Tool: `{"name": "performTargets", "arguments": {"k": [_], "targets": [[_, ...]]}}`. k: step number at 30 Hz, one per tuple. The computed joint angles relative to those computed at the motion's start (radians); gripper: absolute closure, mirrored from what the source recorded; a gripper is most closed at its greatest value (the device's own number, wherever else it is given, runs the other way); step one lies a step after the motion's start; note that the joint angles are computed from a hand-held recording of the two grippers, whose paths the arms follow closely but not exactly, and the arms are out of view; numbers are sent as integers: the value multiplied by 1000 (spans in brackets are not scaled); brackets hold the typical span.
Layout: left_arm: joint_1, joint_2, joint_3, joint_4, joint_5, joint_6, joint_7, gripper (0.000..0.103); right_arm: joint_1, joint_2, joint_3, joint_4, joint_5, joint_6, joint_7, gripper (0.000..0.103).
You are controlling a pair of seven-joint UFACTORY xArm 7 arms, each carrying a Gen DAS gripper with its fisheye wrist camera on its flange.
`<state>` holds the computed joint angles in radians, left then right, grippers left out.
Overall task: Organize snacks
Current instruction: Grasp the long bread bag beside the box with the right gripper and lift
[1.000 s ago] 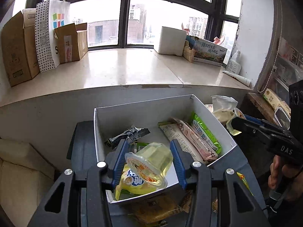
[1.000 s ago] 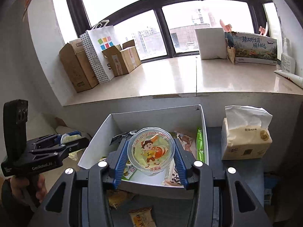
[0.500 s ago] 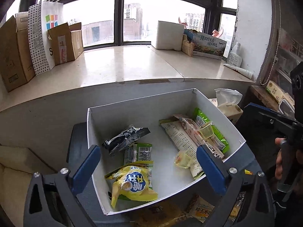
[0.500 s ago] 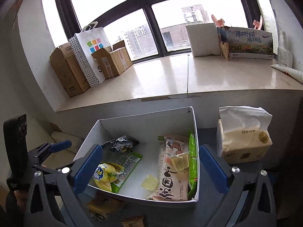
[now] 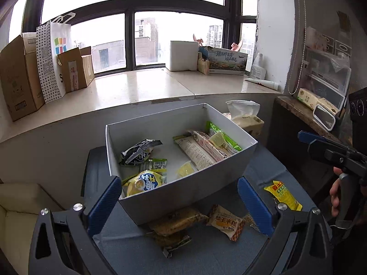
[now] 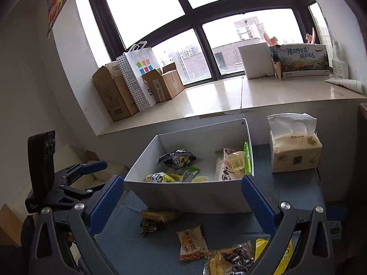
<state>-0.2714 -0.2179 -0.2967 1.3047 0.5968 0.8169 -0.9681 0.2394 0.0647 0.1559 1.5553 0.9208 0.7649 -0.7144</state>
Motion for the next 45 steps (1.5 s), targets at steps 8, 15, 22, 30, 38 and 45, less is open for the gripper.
{"name": "performTargets", "arguments": {"k": [8,15,22,30,38,45], "targets": [[5,-180,-77,-217,-60,-72,-163,0,43,-259,-60,-373,75,-66,-75,0],[30,-255,-168,-312,-85,-66,-251,0,116,-335,-97,-527,87,-80,-115,0],[19,-297,-161,-378,-140,-122,-279,0,149,-334,-95,-535,55,-91,-109,0],[42,-317,-180,-407,-156,-136,-295,0,166,-272,-70,-480,4,-94,-78,0],[41,-368,-190,-437,-161,-76,-308,0,176,-64,10,-282,-82,-95,-28,0],[47,-477,-176,-509,-201,-38,-320,0,176,119,76,-93,-302,-112,13,0]]}}
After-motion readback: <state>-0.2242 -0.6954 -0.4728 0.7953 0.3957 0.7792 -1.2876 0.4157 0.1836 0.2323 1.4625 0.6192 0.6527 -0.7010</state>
